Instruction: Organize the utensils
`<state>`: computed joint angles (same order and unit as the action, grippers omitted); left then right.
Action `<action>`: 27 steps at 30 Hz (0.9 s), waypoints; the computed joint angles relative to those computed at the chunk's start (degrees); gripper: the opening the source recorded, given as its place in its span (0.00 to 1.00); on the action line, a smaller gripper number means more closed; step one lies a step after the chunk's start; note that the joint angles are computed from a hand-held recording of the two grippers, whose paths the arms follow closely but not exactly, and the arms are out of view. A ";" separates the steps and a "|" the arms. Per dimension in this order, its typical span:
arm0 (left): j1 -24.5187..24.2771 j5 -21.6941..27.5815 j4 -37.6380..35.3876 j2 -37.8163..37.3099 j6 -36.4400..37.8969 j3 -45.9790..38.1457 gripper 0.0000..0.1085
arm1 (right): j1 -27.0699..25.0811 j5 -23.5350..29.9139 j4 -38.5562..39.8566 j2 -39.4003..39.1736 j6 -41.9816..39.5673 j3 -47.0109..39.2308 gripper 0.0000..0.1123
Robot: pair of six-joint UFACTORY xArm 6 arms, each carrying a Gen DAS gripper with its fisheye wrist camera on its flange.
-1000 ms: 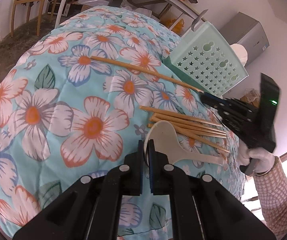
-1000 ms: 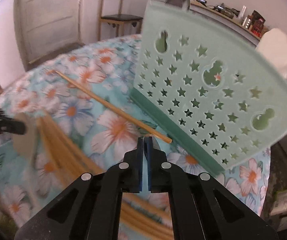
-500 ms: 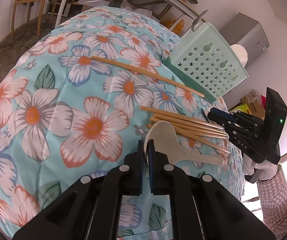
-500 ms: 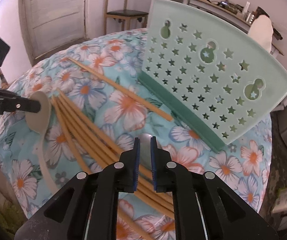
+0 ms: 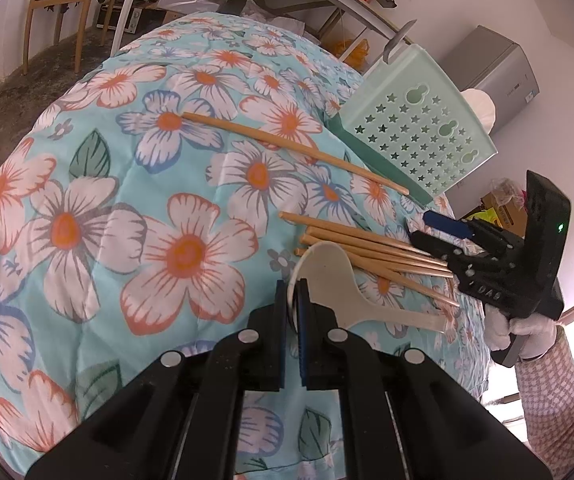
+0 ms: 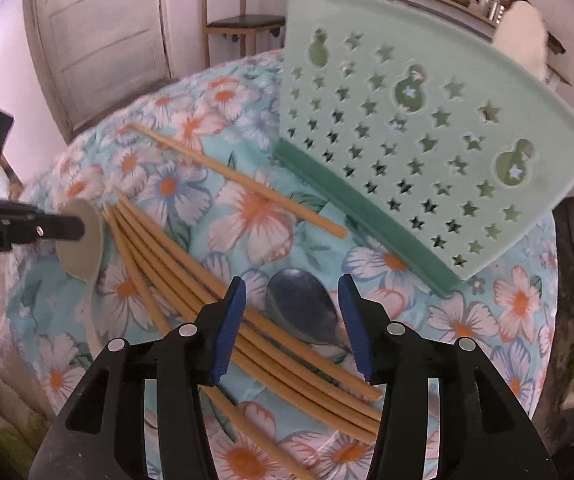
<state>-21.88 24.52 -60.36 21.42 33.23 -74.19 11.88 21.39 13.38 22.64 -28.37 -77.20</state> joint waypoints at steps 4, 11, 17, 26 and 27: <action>0.02 0.02 0.00 0.07 -0.03 -0.07 0.04 | 0.06 -1.15 -3.79 0.75 4.31 -0.24 0.41; 0.03 0.03 -0.11 -0.03 0.05 0.05 0.04 | -1.17 -3.00 -10.75 0.61 12.32 -0.33 0.30; 0.05 0.04 -0.16 0.04 0.06 -0.01 0.04 | -1.81 -2.12 -10.81 -0.55 12.57 0.97 0.28; 0.04 0.01 -0.09 0.17 0.02 -0.13 0.04 | -1.56 2.96 -9.63 1.21 11.48 -1.73 0.40; 0.06 0.08 -0.14 0.15 0.04 -0.12 0.04 | -1.72 3.83 -8.77 1.64 11.36 -2.47 0.43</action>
<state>-21.81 24.60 -60.51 21.56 33.27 -74.31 10.16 25.22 4.61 24.28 -17.01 -79.66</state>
